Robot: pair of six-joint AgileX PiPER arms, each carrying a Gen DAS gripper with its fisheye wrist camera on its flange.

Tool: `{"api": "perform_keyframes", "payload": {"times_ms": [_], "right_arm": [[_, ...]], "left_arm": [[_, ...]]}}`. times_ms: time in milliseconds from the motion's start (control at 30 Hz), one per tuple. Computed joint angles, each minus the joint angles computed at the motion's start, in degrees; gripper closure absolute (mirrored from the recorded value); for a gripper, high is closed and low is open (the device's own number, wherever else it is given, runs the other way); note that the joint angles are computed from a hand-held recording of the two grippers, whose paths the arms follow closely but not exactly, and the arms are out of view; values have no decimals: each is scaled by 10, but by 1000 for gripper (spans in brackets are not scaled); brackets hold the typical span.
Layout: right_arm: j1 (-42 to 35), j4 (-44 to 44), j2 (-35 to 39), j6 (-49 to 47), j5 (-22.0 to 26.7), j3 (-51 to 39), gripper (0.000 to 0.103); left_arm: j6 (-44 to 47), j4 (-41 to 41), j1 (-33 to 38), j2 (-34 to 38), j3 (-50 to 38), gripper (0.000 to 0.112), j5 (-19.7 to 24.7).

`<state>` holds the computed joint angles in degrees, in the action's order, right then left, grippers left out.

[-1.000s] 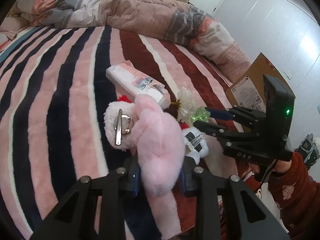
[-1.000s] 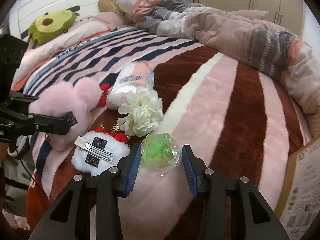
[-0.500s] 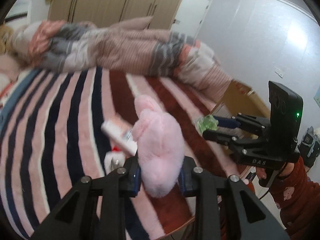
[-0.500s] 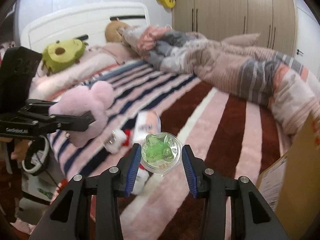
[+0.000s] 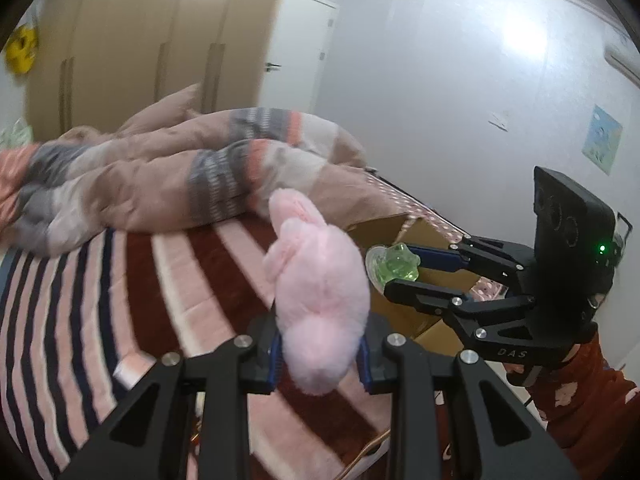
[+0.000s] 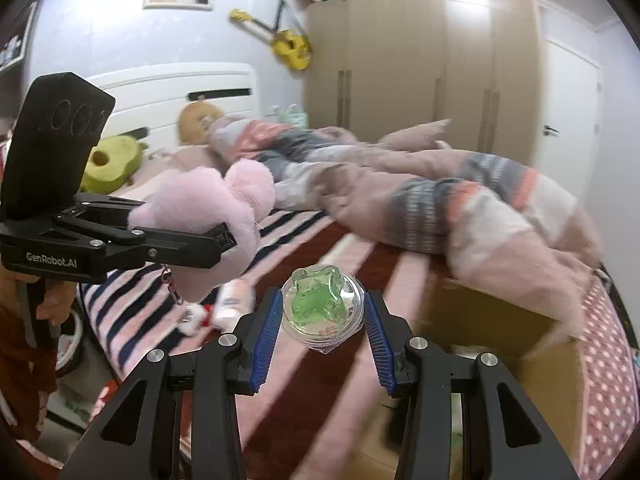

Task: Organize soft objects
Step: 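Carry the pink bunny and green jelly cup into the box and release both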

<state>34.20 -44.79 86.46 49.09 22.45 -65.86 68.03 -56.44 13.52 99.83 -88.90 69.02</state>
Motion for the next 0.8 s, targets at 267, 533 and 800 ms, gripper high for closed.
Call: {"api": "perform_keyframes", "payload": {"times_ms": [267, 533, 800], "right_arm": [[-117, 100, -89, -114, -9, 99, 65], [-198, 230, -81, -289, -34, 147, 63], [-237, 321, -65, -388, -61, 153, 61]], "left_arm": [[-89, 51, -164, 20, -57, 86, -50], [-193, 169, -297, 77, -120, 86, -95], [-231, 229, -333, 117, -148, 83, -110]]}}
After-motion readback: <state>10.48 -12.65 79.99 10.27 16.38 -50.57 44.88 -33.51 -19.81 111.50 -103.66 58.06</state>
